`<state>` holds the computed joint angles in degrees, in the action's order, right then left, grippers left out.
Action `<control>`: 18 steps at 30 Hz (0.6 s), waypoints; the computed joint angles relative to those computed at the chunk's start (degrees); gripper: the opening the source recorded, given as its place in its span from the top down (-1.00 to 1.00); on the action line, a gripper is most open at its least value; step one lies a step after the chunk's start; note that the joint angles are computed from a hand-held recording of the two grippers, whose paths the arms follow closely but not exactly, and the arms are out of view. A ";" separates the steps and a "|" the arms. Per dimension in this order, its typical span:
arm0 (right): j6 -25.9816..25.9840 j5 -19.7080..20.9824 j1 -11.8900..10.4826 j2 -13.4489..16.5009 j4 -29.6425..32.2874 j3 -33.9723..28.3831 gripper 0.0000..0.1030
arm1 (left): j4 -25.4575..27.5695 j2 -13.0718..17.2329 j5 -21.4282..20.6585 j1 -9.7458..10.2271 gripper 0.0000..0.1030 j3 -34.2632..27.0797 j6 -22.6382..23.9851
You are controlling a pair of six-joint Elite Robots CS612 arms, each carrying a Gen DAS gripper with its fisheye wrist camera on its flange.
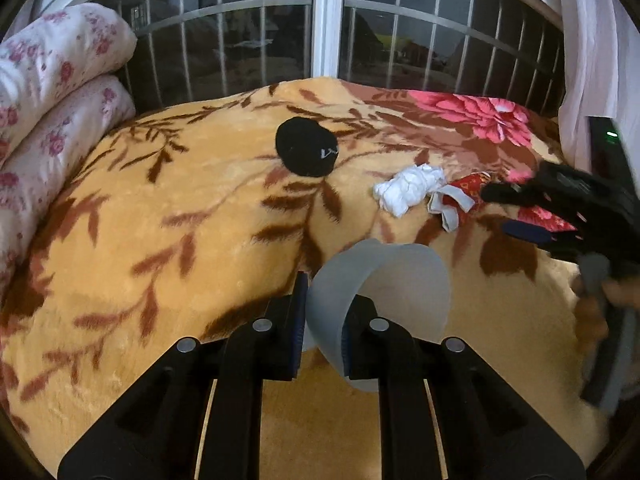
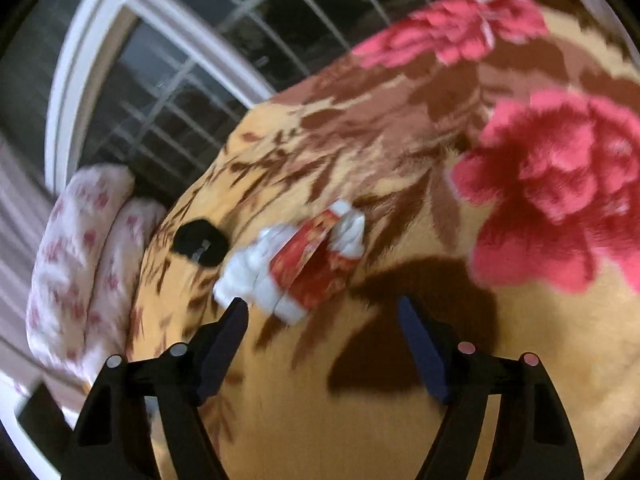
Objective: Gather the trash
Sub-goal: 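Grasp the translucent grey cup with the left tool while the right tool grasps the red-white wrapper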
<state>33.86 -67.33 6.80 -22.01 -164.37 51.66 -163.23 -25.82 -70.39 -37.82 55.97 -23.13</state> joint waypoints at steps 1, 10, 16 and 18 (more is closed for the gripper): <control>1.19 0.45 -0.04 0.59 0.17 -0.97 -0.42 | -0.36 -0.10 0.47 -0.07 0.74 0.32 0.22; 0.96 -4.41 1.39 3.79 6.59 -8.78 -0.05 | -0.69 -0.03 -0.73 0.48 0.74 0.43 -1.03; 0.76 -1.17 1.57 3.92 0.43 -7.44 0.80 | -0.25 0.47 0.00 0.21 0.74 -0.20 -0.05; -2.50 -4.56 2.24 1.89 -1.48 -4.17 0.79 | -0.71 0.35 0.15 0.21 0.74 0.08 -0.06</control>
<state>31.37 -71.90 9.03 -20.12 -165.84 47.50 -163.94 -25.47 -70.25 -37.61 56.05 -23.20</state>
